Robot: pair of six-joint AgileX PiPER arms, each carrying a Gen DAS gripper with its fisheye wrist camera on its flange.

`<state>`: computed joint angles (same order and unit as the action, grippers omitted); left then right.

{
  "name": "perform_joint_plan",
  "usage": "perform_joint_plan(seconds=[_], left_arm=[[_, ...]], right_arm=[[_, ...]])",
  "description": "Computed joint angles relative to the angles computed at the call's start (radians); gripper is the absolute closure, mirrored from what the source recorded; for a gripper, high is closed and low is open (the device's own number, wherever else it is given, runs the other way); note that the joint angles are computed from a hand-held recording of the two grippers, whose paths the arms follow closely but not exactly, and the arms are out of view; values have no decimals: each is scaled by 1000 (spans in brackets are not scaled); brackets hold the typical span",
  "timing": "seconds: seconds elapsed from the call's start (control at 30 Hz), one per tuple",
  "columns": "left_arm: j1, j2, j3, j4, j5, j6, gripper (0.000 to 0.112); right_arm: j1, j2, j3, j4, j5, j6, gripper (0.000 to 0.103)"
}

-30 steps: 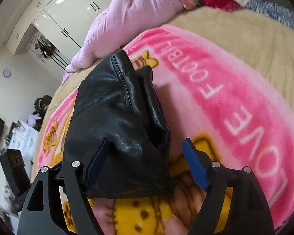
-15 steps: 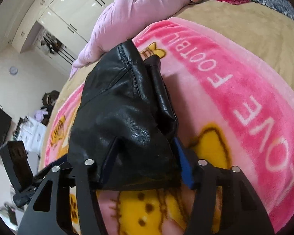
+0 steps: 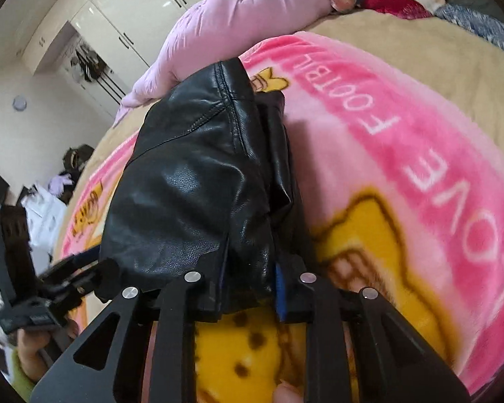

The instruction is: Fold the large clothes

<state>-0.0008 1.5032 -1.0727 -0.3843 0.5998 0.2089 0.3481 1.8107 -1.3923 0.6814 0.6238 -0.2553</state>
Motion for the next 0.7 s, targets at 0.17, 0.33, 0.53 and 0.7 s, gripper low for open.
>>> perform_joint_plan(seconds=[0.17, 0.33, 0.53, 0.7], left_arm=[[-13, -32, 17, 15, -11, -15, 18], [-29, -84, 24, 26, -4, -31, 18], [-55, -160, 27, 84, 12, -99, 18], [-85, -247, 50, 139, 21, -164, 18]], right_arm=[[15, -97, 68, -86, -41, 75, 53], [8, -207, 148, -60, -81, 77, 26], [57, -349, 226, -276, -165, 218, 7], [138, -466, 284, -563, -203, 464, 5]])
